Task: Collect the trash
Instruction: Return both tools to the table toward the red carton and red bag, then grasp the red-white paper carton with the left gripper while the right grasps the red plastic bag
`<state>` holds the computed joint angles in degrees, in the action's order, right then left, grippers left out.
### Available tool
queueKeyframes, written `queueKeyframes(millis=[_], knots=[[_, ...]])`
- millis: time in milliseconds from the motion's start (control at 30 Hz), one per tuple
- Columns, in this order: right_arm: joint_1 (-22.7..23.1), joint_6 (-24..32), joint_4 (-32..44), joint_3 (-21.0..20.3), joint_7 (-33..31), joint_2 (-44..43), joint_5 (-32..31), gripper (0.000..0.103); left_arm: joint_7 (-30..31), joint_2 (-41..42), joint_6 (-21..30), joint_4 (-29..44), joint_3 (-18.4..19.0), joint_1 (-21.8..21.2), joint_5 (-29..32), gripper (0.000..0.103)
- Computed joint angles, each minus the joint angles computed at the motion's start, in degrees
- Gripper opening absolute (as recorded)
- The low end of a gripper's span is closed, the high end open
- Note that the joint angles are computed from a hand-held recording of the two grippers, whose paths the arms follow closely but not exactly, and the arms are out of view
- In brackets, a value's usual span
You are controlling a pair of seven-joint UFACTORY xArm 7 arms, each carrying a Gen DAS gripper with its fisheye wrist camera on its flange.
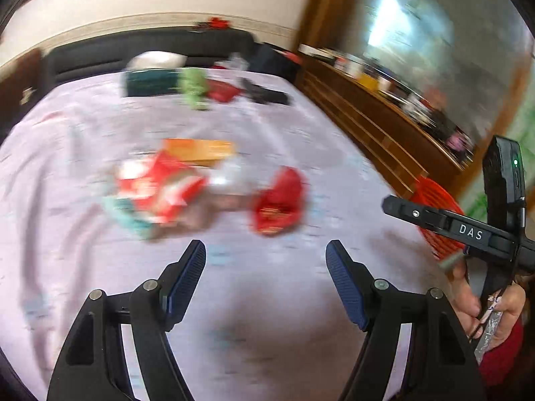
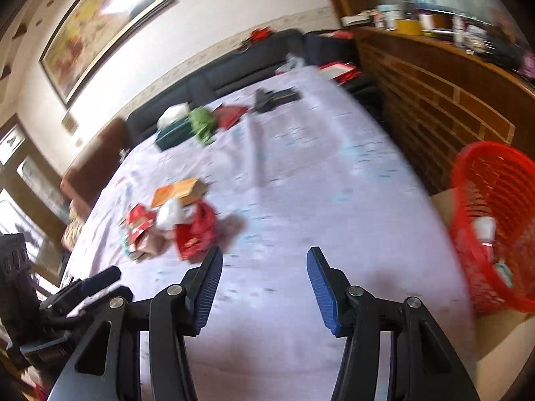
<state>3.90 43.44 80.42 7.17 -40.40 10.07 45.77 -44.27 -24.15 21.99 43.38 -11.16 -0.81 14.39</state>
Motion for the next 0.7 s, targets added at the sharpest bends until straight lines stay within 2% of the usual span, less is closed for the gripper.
queueKeyframes(millis=[100,267,433,467,500,533,633,700], knots=[[2.1,1.2,3.9,1.1,4.6,3.4,-3.4,0.060,-2.2,-3.6,1.7,-2.6,0.6,3.2,1.2,0.074],[6.3,1.6,13.3,2.2,16.1,12.3,-12.1,0.060,-3.0,-7.5,2.8,-5.5,2.8,6.1,0.0,0.074],[8.5,0.8,18.1,3.8,20.3,17.6,-18.5,0.060,-3.7,-8.1,4.2,-4.9,3.0,8.6,-0.2,0.075],[8.5,0.8,18.3,4.3,20.3,17.9,-19.0,0.054,-3.3,-8.0,4.4,-4.7,3.4,8.4,-0.5,0.075],[8.4,0.8,18.2,5.0,19.6,18.1,-19.0,0.041,-3.1,-7.1,4.4,-3.8,3.5,8.5,-0.6,0.075],[8.3,0.8,17.9,5.5,18.5,18.2,-19.3,0.037,-3.2,-6.7,4.7,-3.3,3.4,8.7,-0.6,0.076],[7.1,-3.9,14.6,7.6,13.4,16.8,-16.8,0.029,-4.0,-2.8,4.9,0.0,3.1,9.2,-0.2,0.079],[4.7,-9.0,11.5,10.0,7.9,15.4,-10.8,0.026,-5.1,1.1,5.0,3.1,3.3,9.1,-0.4,0.080]])
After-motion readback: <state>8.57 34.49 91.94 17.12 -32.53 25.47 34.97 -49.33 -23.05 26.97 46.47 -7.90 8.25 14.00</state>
